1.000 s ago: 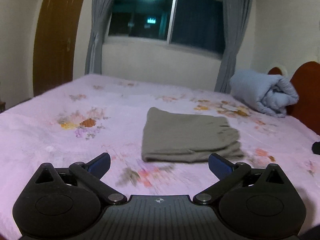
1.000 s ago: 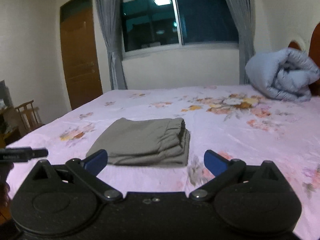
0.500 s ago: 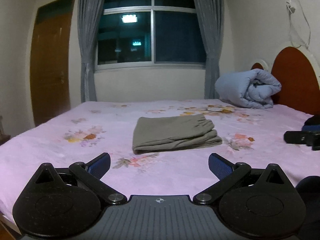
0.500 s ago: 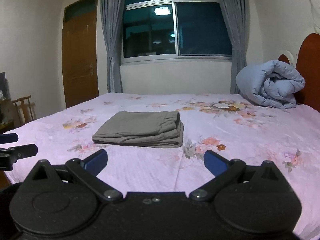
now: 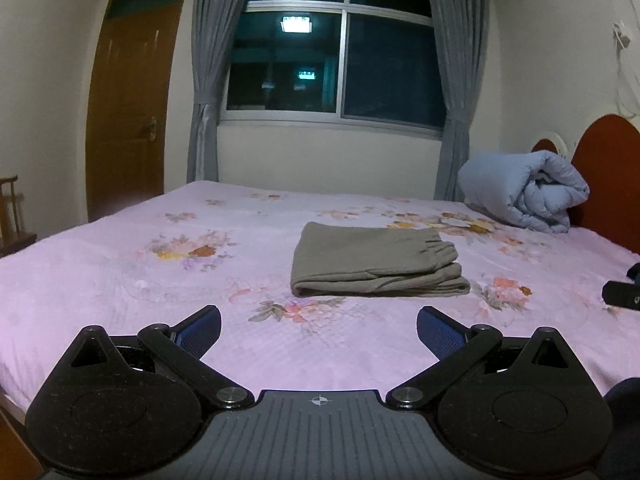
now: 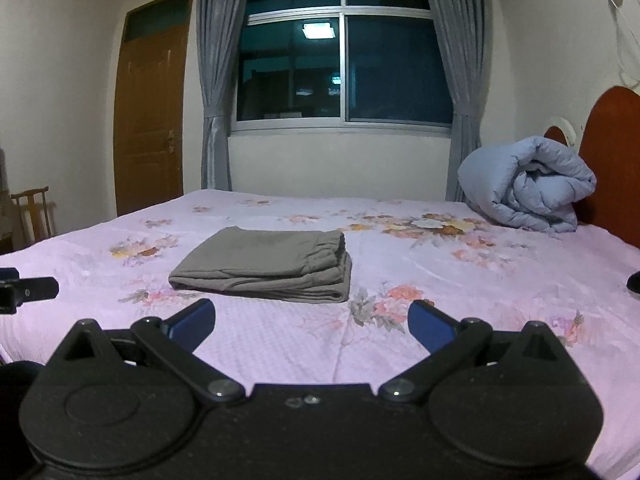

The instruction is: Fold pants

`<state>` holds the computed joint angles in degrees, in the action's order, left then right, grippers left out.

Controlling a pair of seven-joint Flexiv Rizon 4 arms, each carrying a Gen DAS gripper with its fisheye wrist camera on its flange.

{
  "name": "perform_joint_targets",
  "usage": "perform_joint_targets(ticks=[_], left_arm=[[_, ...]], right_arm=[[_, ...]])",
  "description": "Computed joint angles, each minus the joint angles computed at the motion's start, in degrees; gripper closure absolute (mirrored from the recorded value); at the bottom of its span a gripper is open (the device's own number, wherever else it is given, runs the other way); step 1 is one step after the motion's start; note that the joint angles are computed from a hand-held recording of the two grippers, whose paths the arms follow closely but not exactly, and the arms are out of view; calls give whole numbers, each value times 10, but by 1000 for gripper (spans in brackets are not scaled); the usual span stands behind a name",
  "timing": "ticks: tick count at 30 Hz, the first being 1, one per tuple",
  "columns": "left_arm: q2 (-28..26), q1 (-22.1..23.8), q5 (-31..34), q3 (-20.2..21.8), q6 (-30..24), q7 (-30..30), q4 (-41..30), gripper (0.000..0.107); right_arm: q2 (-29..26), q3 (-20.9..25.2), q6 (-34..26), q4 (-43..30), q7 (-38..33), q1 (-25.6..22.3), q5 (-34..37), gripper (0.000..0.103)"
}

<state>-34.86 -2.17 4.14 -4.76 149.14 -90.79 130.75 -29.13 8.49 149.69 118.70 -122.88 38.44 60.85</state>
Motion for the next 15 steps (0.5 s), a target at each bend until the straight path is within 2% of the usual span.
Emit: perform_joint_targets(ticks=[15], left_arm=[[-1, -7, -6, 1, 1, 9, -2, 4]], right_arm=[[4, 1, -5, 4, 5, -1, 3, 6]])
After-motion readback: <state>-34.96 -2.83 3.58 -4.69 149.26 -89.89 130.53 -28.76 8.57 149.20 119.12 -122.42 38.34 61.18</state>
